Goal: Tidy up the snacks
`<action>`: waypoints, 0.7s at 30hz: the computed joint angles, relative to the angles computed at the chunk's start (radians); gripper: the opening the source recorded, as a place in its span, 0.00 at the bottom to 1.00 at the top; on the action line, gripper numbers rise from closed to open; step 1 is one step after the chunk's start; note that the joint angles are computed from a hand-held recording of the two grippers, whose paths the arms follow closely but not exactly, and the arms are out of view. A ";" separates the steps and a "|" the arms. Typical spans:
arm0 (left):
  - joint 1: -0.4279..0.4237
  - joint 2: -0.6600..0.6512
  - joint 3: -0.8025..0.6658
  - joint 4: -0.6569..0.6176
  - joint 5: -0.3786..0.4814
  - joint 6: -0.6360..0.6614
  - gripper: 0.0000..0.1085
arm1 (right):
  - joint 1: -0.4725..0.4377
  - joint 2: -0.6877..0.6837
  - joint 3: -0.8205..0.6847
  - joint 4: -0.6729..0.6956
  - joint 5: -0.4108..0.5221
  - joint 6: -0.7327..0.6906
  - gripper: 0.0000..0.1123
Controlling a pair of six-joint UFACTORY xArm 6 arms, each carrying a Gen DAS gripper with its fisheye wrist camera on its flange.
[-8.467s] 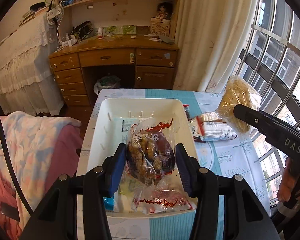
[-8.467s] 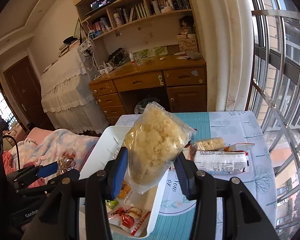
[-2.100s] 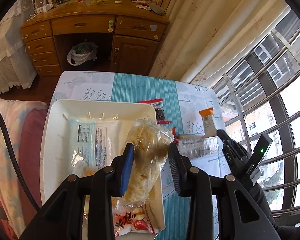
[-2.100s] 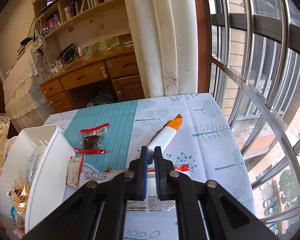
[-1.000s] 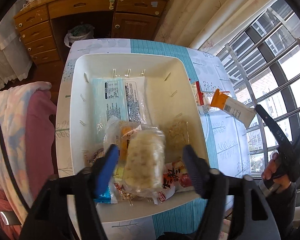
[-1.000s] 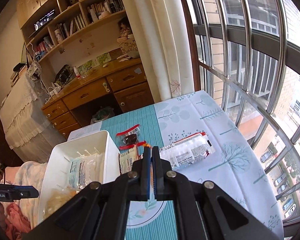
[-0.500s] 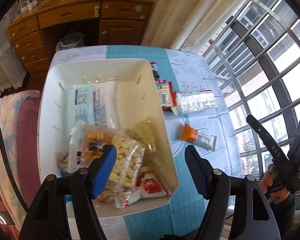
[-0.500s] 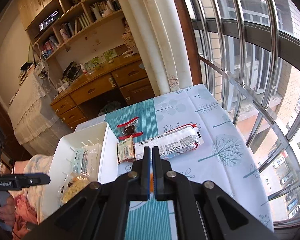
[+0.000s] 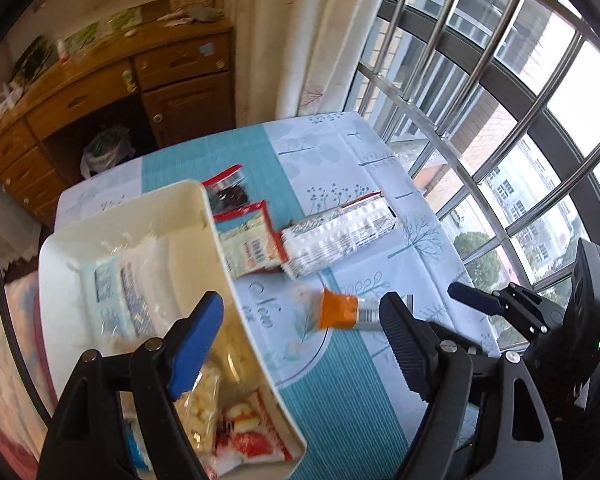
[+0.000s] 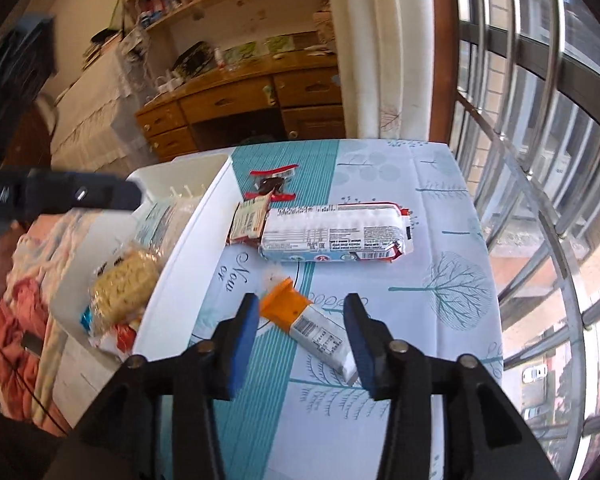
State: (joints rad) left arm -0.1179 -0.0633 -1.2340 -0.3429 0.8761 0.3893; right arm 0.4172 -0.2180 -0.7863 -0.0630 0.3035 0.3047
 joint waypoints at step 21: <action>-0.173 0.472 -0.359 0.194 0.086 0.111 0.80 | -0.011 0.216 0.011 -0.181 -0.149 -0.056 0.55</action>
State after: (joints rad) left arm -0.2911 0.4083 -1.5934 -0.1486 0.9621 0.5002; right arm 0.4060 -0.0020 -0.7750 -0.2435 0.1546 0.2485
